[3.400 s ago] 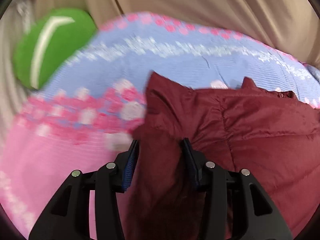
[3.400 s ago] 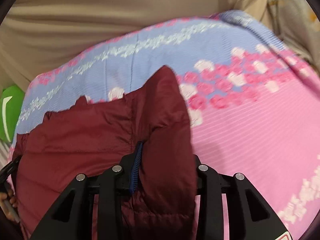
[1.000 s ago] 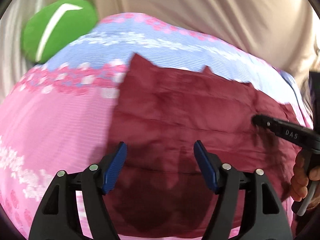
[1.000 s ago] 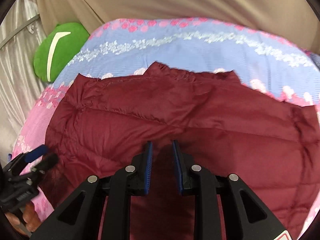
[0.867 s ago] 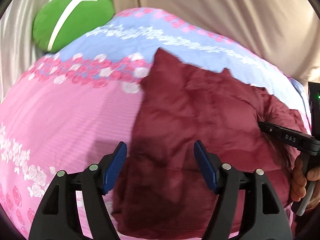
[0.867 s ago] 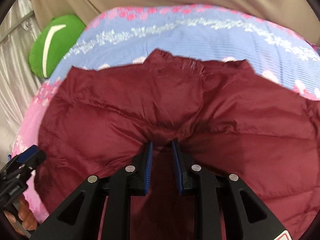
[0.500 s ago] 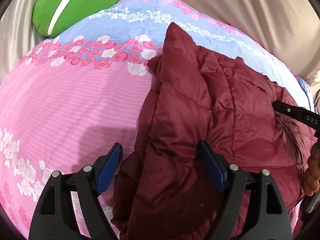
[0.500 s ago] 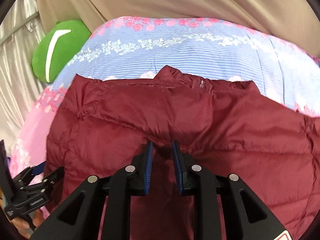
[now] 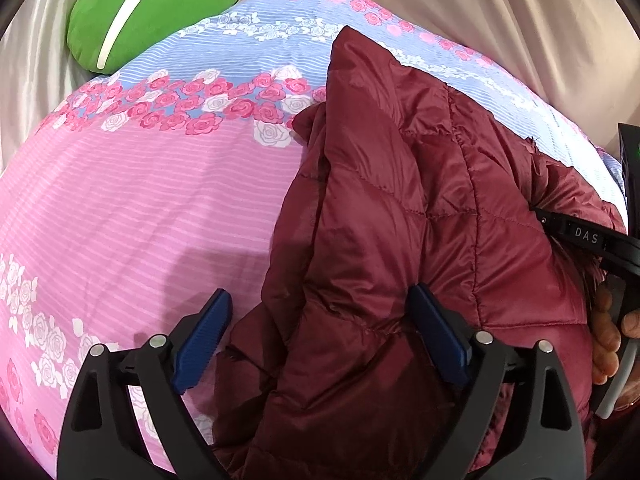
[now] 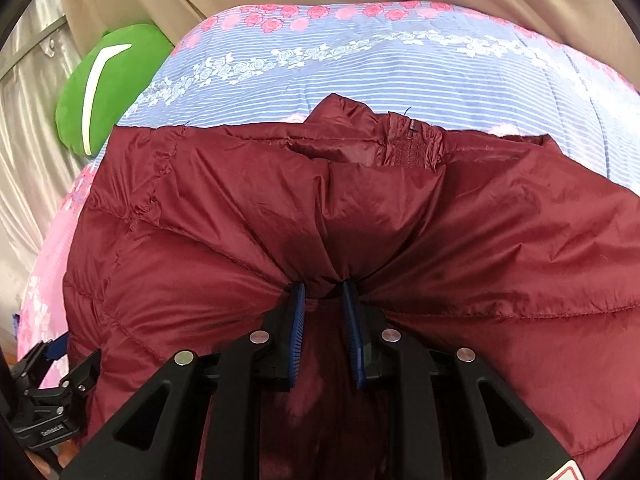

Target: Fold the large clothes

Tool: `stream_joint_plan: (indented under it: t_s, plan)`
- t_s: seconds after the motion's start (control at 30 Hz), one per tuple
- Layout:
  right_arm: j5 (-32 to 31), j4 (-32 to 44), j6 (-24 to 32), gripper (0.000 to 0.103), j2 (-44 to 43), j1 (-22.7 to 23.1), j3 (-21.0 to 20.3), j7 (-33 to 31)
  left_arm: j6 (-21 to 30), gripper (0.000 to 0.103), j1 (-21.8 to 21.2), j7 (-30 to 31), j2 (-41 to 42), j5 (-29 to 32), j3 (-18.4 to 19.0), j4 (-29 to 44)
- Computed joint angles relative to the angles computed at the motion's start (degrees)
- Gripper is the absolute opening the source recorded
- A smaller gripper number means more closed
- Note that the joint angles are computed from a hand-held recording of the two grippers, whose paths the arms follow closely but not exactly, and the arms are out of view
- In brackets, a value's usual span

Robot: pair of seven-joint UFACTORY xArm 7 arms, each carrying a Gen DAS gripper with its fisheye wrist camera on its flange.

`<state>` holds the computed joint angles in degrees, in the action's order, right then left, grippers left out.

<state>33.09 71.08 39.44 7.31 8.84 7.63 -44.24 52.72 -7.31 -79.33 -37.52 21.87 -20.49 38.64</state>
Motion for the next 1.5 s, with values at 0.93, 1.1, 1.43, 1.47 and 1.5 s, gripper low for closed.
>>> stream_joint_plan:
  t_s: [0.93,1.1,1.43,1.47,1.5]
  plan:
    - [5.19,-0.65,1.79,0.024,-1.97,-1.01,-0.73,-3.59,-1.11,0.009,-1.12,1.74,4.78,3.42,-1.06,11.34]
    - [10.55,-1.66,8.84,0.024,-7.69,-3.91,-3.98,-7.98,-1.44,0.008,-0.37,2.31,2.82,4.65,-2.37,13.03]
    - [6.33,7.1,7.26,0.025,1.85,-5.1,-4.96,-2.31,-2.95,0.008,1.21,2.62,-3.1,2.81,-3.06,10.19]
    - [5.08,8.83,8.4,0.024,3.91,-5.1,-4.11,-1.51,-2.31,0.008,1.29,2.5,-3.96,2.15,-3.12,9.52]
    - [4.77,9.6,9.78,0.024,4.89,-5.16,-3.06,-1.34,-1.99,0.008,1.34,2.45,-4.74,1.58,-3.09,8.79]
